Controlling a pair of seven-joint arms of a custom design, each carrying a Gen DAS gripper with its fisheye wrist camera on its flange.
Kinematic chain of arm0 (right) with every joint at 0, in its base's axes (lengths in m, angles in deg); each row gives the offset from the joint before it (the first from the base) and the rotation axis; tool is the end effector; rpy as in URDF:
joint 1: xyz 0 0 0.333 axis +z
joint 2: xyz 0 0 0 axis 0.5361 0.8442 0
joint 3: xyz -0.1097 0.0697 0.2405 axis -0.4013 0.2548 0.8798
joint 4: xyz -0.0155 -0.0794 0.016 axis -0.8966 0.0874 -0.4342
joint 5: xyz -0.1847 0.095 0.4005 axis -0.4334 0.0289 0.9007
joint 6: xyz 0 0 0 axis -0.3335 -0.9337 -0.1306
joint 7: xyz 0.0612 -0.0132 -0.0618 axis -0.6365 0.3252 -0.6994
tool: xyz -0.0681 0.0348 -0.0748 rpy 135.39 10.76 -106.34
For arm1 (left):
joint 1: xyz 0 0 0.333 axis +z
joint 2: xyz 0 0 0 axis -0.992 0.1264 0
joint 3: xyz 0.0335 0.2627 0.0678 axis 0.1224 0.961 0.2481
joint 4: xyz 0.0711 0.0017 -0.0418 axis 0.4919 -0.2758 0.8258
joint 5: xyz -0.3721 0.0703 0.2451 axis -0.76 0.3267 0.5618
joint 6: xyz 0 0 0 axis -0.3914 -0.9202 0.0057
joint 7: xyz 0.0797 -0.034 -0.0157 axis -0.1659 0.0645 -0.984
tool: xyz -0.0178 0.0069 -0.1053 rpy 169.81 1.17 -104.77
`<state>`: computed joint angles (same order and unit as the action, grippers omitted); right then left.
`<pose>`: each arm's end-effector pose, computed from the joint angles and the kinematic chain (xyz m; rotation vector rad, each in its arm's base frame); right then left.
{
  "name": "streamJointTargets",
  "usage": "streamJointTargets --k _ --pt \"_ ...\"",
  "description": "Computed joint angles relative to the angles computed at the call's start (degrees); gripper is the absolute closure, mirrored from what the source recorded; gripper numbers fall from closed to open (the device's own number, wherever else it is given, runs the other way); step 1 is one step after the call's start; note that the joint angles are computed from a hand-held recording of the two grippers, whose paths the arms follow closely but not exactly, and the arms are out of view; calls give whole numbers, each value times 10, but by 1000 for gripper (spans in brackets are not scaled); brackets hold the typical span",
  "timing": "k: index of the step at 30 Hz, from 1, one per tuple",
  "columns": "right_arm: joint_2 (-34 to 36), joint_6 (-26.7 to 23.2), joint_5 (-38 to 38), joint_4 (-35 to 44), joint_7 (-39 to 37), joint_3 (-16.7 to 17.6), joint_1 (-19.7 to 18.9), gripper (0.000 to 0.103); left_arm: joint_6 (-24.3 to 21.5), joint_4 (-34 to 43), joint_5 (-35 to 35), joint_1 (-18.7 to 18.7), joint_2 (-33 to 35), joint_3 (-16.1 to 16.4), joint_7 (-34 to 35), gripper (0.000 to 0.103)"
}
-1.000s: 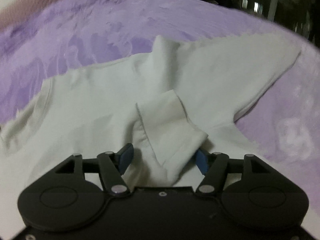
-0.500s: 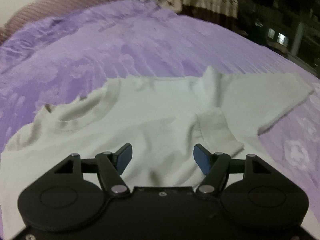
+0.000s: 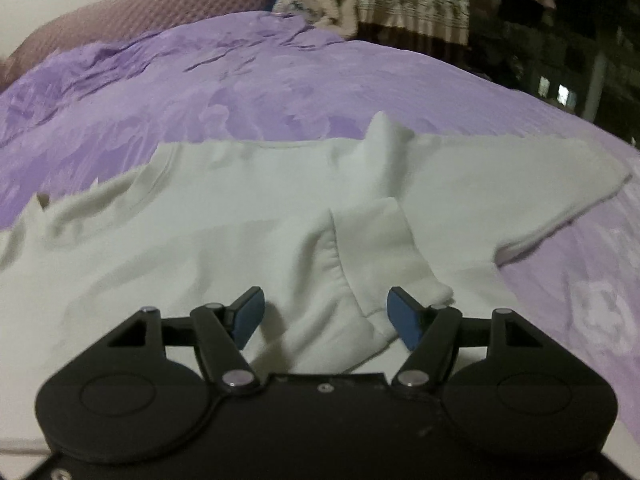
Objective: Fold small clothes
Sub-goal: 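Move the right tool to the other sleeve cuff and grasp it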
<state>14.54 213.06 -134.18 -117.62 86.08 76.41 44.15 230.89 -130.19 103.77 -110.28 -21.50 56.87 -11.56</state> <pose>0.5278 0.2222 0.4285 -1.4681 1.9772 -1.0330 0.7326 -0.4177 0.3055 -1.3809 2.0769 -0.9805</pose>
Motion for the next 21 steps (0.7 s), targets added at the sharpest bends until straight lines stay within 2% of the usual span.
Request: streamJointTargets --k 8,14,21 --pt "77 45 -24 35 17 -52 -36 32 21 2 -1 -9 10 14 -32 33" --pt "137 137 30 70 50 -107 -68 32 32 -8 2 -9 6 16 -39 31" --pt "208 180 63 133 58 -151 -74 33 57 -30 2 -9 -1 20 -47 29"
